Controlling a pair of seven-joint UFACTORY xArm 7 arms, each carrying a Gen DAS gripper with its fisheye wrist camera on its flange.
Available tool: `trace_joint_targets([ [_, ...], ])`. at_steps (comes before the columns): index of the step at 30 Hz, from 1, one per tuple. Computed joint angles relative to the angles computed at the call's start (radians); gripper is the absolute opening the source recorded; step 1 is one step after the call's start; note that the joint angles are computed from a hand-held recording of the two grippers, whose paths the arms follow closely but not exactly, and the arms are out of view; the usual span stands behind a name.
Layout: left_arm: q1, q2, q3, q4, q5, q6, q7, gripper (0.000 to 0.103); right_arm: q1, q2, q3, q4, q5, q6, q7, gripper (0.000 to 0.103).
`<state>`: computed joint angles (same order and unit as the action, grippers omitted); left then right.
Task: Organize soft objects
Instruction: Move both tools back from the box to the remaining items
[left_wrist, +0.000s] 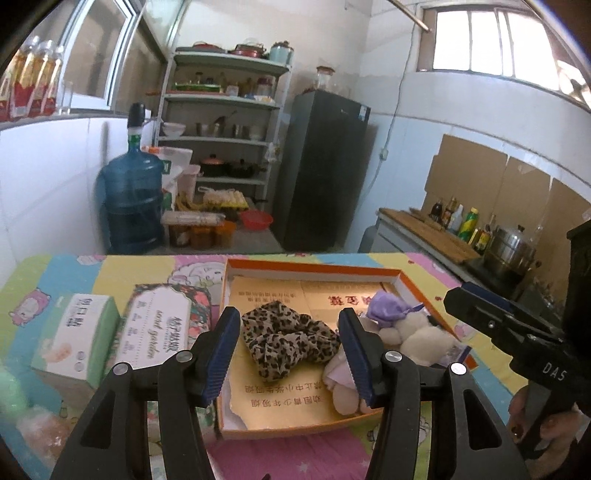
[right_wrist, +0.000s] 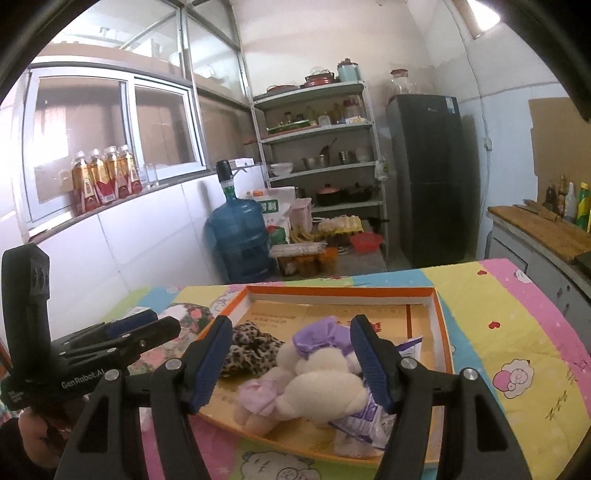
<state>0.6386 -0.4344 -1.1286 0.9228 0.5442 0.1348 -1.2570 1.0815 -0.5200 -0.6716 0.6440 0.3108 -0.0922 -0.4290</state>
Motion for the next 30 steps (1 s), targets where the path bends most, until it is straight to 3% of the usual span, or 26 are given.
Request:
trace_joint_targets([
  [6,-0.151,-0.061,0.142,-0.068,-0.028,0.003,0.008,0.057,-0.092,-0.020,0.111,-0.030,-0.009,0.011,0.032,0.066],
  [18,-0.394,-0.238,0.354,-0.221,-0.074,0.050,0.007,0.057,-0.268,-0.068,0.335,-0.092,-0.024,0.044,0.118,0.066],
  [30,-0.555,-0.441,0.478,-0.363,-0.136,0.161,0.036,0.057,-0.298,-0.130,0.442,-0.152,-0.056,0.061,0.190,0.066],
])
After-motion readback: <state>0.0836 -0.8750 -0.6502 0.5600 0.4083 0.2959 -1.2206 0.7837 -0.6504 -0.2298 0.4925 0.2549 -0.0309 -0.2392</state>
